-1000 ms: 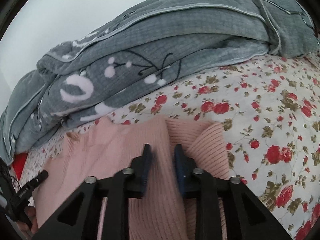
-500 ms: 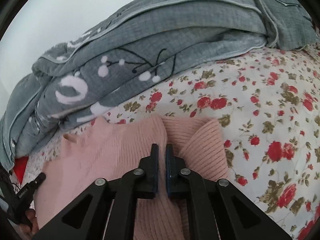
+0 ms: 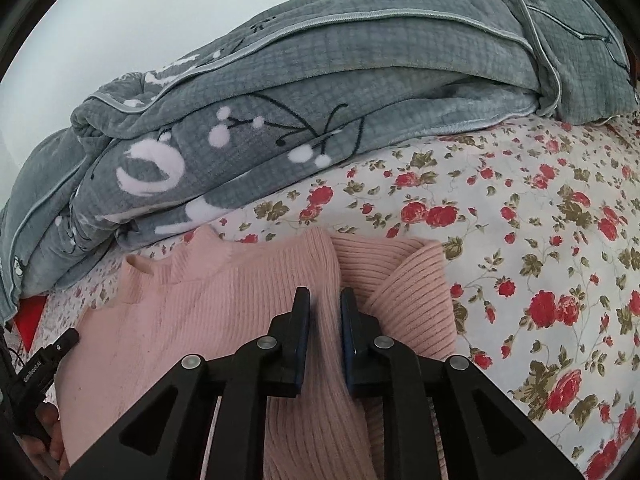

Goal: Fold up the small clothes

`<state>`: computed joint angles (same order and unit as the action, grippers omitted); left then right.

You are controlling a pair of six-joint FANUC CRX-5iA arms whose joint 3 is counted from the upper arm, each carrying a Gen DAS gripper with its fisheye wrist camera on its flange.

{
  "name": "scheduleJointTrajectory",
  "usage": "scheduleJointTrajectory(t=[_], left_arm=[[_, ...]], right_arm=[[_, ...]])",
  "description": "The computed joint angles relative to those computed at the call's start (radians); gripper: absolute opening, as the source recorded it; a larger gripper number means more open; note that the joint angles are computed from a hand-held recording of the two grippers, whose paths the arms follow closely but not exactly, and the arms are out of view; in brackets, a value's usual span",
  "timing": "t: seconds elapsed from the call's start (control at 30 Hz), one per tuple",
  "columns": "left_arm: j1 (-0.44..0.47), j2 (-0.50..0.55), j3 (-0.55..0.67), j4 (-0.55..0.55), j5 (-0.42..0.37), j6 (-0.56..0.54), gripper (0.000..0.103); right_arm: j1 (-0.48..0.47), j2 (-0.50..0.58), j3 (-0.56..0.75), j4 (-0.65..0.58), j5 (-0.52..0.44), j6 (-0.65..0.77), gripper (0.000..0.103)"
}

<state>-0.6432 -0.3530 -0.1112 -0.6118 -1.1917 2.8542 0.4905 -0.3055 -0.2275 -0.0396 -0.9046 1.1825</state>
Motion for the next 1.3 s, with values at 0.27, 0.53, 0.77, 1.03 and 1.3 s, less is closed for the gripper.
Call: scheduleJointTrajectory(t=[0.27, 0.53, 0.77, 1.03, 1.3], left_arm=[[-0.013, 0.011, 0.014, -0.015, -0.014, 0.001, 0.044], [-0.122, 0.020, 0.043, -0.147, -0.043, 0.035, 0.064], [-0.242, 0.027, 0.067, -0.285, -0.111, 0.093, 0.066], [-0.303, -0.047, 0.021, -0.246, -0.162, 0.183, 0.066], [-0.364, -0.131, -0.064, -0.160, -0.175, 0.212, 0.073]], right_arm=[[0.012, -0.009, -0.010, 0.022, 0.004, -0.019, 0.015], [-0.012, -0.026, -0.006, -0.042, 0.029, 0.040, 0.041], [-0.018, -0.084, -0.035, -0.065, 0.088, 0.064, 0.057], [-0.139, -0.167, -0.041, -0.177, 0.045, 0.092, 0.067], [-0.207, -0.173, -0.023, -0.245, -0.116, 0.218, 0.075]])
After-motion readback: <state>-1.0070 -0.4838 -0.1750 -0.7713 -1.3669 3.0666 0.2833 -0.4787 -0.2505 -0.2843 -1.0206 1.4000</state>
